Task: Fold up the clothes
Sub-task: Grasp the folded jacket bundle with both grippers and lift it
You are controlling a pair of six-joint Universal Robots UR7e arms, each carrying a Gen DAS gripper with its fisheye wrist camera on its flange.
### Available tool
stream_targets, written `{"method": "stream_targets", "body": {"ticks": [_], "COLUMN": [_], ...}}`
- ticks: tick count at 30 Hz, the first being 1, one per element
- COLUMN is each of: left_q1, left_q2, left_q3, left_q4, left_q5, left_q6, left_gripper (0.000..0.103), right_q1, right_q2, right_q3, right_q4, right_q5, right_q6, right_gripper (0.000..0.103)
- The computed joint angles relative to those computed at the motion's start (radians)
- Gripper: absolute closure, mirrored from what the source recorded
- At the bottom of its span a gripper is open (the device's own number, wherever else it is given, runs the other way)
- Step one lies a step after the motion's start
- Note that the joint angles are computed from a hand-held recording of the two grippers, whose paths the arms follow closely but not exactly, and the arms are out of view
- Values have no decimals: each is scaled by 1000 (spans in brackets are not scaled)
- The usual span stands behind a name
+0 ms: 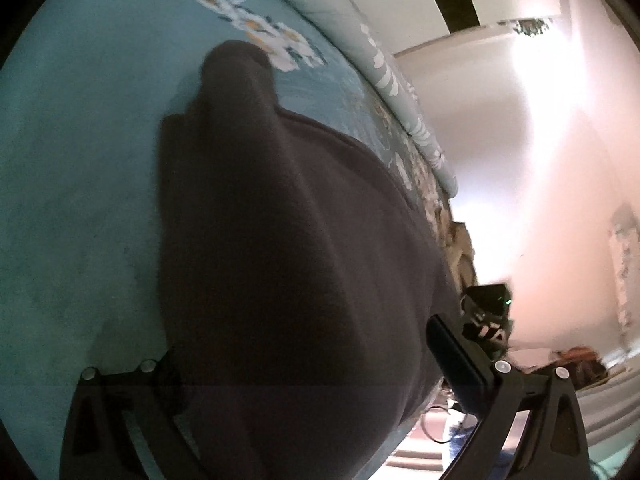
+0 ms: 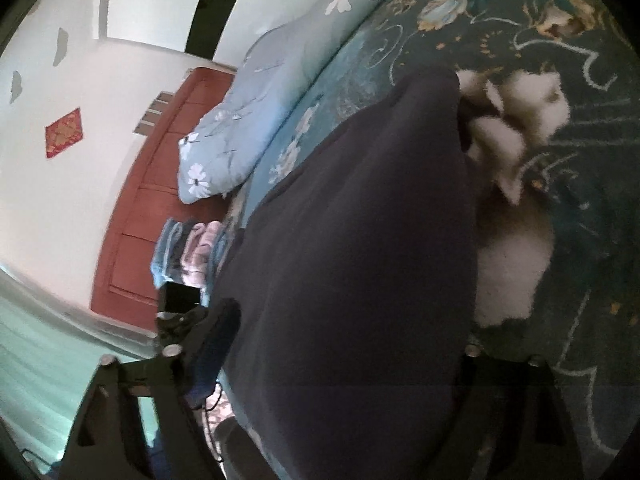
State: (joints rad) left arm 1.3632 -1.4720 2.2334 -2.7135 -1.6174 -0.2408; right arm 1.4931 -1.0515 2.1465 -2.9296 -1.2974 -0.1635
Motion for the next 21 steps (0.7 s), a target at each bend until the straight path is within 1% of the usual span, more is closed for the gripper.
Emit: {"method": "stream_targets", "body": {"ticks": [1, 2, 3, 4, 5, 7, 8, 9, 11, 13, 17, 21], "left_q1": [-3, -5, -7, -8, -8, -17, -31, -43, -68, -102, -178, -231], "left_q2": [-4, -6, -11, -16, -22, -34, -41, -47, -66, -90, -141, -208], "left_q3": [5, 11, 20, 29, 39, 63, 72, 78, 92, 108, 142, 153], "left_q4": [-7, -19, -30, -43, -58, -89, -97, -99, -101, -109, -136, -114], "left_q5": [10, 23, 42, 56, 69, 90, 111, 128, 155, 188, 247, 276], "left_q6": [-2, -15, -35, -53, -70, -94, -100, -101, -102, -105, -101, -85], "left_gripper": [7, 16, 21, 29, 34, 38, 41, 43, 52, 56, 59, 59], "right_q1": [2, -3, -6, -8, -3, 10, 17, 23, 34, 48, 79, 101], "right_q2": [-1, -4, -5, -7, -8, -9, -8, -8, -13, -24, -48, -72], "right_q3": [3, 5, 8, 10, 9, 6, 5, 3, 6, 11, 25, 32], "right_q4": [-7, -8, -8, -8, -6, -5, -6, -6, -11, -18, -32, -24], "right_q5": [-13, -12, -10, -9, -22, -49, -58, -67, -76, -83, -93, -57], "right_q6": [6, 11, 19, 28, 35, 55, 63, 70, 76, 76, 72, 63], "right_gripper": [38, 42, 45, 46, 46, 46, 47, 49, 53, 58, 60, 61]}}
